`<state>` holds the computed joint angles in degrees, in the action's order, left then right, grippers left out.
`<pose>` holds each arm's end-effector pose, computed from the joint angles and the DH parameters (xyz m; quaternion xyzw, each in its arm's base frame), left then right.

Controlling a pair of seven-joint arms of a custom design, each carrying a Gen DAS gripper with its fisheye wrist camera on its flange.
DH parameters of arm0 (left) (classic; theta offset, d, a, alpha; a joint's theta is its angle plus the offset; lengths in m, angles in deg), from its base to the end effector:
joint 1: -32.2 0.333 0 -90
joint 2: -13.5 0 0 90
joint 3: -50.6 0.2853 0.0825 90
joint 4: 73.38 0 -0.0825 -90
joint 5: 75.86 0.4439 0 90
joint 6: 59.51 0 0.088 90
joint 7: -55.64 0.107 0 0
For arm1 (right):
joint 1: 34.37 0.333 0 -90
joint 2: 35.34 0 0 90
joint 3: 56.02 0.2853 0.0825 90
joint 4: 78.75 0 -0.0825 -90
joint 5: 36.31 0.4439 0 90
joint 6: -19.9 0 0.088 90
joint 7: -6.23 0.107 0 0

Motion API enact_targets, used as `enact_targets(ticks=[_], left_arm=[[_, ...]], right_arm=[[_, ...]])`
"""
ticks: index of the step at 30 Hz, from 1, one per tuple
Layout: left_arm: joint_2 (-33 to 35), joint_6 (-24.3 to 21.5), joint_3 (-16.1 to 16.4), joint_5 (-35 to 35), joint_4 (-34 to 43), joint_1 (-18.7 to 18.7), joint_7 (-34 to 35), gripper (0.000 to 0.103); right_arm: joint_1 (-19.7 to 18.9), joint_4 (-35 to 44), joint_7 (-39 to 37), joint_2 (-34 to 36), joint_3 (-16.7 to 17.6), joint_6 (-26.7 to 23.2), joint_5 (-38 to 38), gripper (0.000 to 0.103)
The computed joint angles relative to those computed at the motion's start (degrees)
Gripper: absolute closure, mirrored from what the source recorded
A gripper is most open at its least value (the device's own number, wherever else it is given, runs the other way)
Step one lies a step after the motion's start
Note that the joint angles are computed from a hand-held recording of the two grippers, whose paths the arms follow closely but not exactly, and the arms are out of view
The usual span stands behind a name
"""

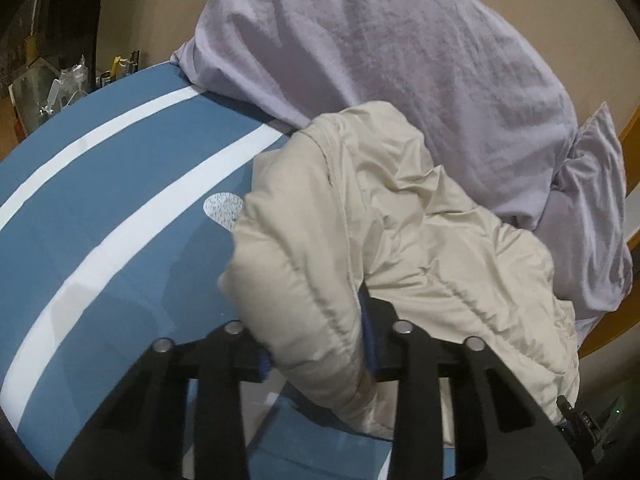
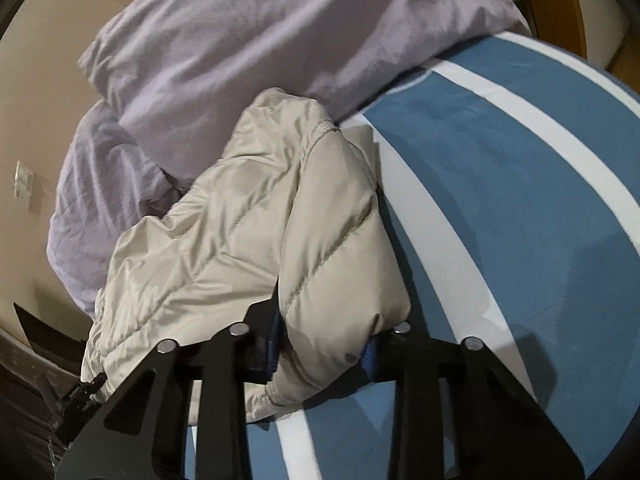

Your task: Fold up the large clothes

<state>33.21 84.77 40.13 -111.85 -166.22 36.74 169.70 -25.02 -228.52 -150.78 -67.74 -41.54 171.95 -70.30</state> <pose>0.7433 -0.0576 0.4368 -0.6294 0.6819 -0.3692 0.0508 0.4368 0.2050 0.4352 -0.2148 0.9016 -0.1470 0.3456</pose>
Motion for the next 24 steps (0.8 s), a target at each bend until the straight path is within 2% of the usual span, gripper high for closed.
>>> enact_targets(ticks=[7, 12, 16, 20, 23, 24], left_arm=[[-5.1, -1.7, 0.7, -3.7, -4.5, 2.4, 5.8, 0.075], [-10.0, -4.3, 3.1, -6.4, -10.0, 4.3, 11.0, 0.075], [-13.9, -5.6, 5.2, -8.1, -14.8, 5.2, 15.2, 0.074], [-16.2, -5.7, 6.5, -8.6, -17.7, 5.0, 16.6, 0.073], [-16.5, -4.9, 7.0, -7.8, -18.5, 4.5, 15.6, 0.068], [-16.7, -3.9, 7.1, -6.8, -19.0, 4.3, 14.6, 0.063]], right_arm=[[3.6, 0.8, -2.8, -1.7, 0.5, -1.8, 1.7, 0.076], [7.3, -0.2, -3.9, -3.3, 1.9, -1.2, 3.9, 0.076], [8.7, -0.6, -2.5, -4.1, 3.4, -1.2, 4.7, 0.076], [10.0, -0.2, -2.2, -4.5, 4.0, -2.8, 5.4, 0.075], [11.3, 0.6, -3.6, -4.5, 3.4, -5.7, 6.5, 0.068], [11.8, 0.9, -3.9, -4.7, 3.2, -7.1, 7.1, 0.063]])
